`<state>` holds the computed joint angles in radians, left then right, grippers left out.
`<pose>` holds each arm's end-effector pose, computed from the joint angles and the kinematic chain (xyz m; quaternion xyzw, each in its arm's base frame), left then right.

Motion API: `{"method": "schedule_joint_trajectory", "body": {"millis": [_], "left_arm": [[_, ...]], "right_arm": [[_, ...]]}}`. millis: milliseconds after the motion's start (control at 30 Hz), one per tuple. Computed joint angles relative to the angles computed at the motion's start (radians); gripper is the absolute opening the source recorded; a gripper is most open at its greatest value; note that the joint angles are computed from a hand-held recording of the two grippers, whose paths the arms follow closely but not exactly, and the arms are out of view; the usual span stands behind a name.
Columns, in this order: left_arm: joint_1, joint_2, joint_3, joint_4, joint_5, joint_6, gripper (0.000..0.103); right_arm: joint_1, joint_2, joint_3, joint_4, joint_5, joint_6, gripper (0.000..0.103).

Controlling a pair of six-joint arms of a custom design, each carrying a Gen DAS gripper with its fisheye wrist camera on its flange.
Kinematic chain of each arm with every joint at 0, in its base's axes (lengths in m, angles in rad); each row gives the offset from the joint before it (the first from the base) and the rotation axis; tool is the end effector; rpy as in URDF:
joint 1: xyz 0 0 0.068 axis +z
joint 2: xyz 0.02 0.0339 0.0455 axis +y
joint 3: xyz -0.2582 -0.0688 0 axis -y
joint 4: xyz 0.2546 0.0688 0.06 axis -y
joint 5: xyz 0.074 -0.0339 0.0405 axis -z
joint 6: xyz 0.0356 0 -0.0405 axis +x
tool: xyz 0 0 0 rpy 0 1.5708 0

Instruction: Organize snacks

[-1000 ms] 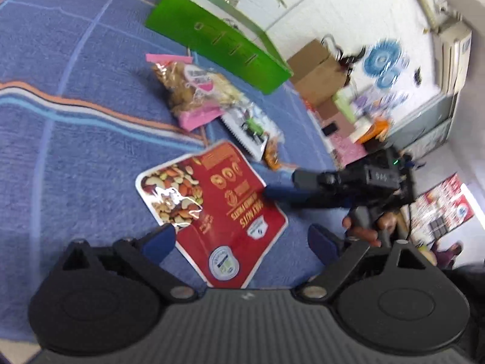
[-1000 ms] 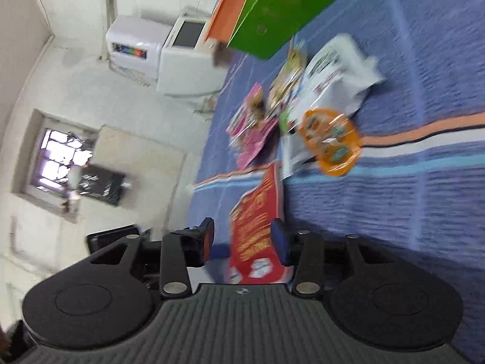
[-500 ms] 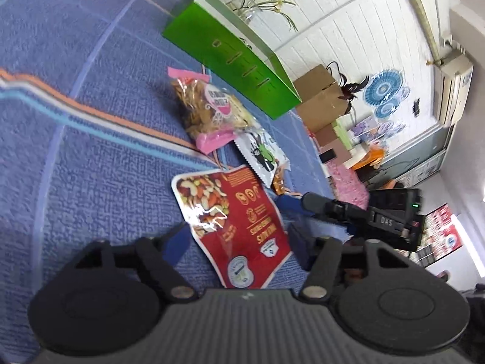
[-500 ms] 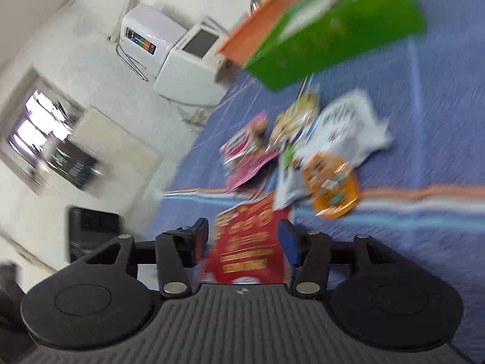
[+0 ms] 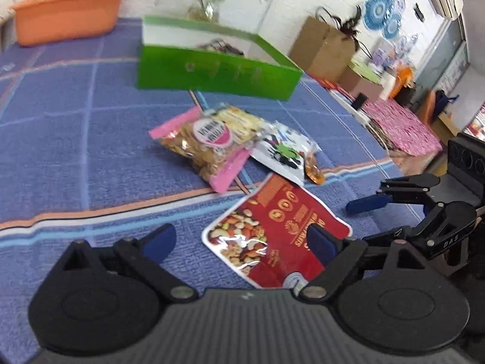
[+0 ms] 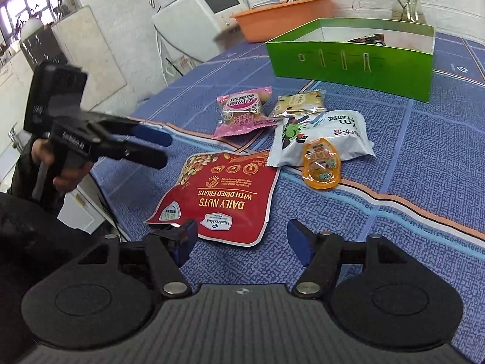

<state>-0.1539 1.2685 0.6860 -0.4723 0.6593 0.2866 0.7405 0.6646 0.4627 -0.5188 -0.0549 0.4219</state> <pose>0.2330 -0.0582 0.1812 0.2805 0.8747 -0.2963 0.2616 0.1172 0.1097 0.2082 -0.1556 0.8974 0.2472 0.3308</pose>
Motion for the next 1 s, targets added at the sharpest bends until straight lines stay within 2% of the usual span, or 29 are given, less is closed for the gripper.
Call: {"method": "schedule_joint_trajectory", "body": {"millis": [100,167,233,400,433,533,633,767,833,867,933,1000], "left_arm": [[-0.020,0.134,0.085,-0.073,0.039,0.072,0.088],[-0.016,0.171,0.114,-0.083,0.064,0.099,0.088],[-0.010,0.232,0.182,-0.154,0.086,0.135,0.088],[-0.074,0.305,0.295,-0.265,0.020,0.245,0.088],[-0.093,0.304,0.304,-0.277,-0.004,0.270,0.088],[-0.147,0.272,0.288,-0.277,-0.091,0.371,0.088],[-0.188,0.203,0.209,-0.215,-0.164,0.452,0.088],[-0.180,0.162,0.160,-0.179,-0.162,0.497,0.085],[-0.157,0.156,0.149,-0.172,-0.139,0.498,0.083],[-0.145,0.152,0.147,-0.174,-0.129,0.499,0.082],[-0.122,0.140,0.134,-0.172,-0.111,0.504,0.080],[-0.117,0.117,0.113,-0.159,-0.104,0.484,0.079]], "right_arm": [[0.010,0.084,0.035,0.000,-0.041,-0.007,0.103],[0.035,0.116,0.047,0.015,-0.028,-0.046,0.103],[0.088,0.170,0.076,0.017,0.029,-0.103,0.103],[0.190,0.319,0.146,0.026,0.180,-0.247,0.103],[0.188,0.330,0.149,0.038,0.175,-0.273,0.103],[0.143,0.362,0.171,0.043,0.112,-0.321,0.103],[0.121,0.395,0.188,0.058,0.095,-0.338,0.103],[0.109,0.409,0.175,0.113,0.086,-0.349,0.103],[0.134,0.397,0.169,0.116,0.133,-0.334,0.103],[0.145,0.399,0.171,0.120,0.159,-0.327,0.097],[0.151,0.385,0.164,0.118,0.184,-0.334,0.073],[0.144,0.379,0.155,0.131,0.185,-0.336,0.066]]}}
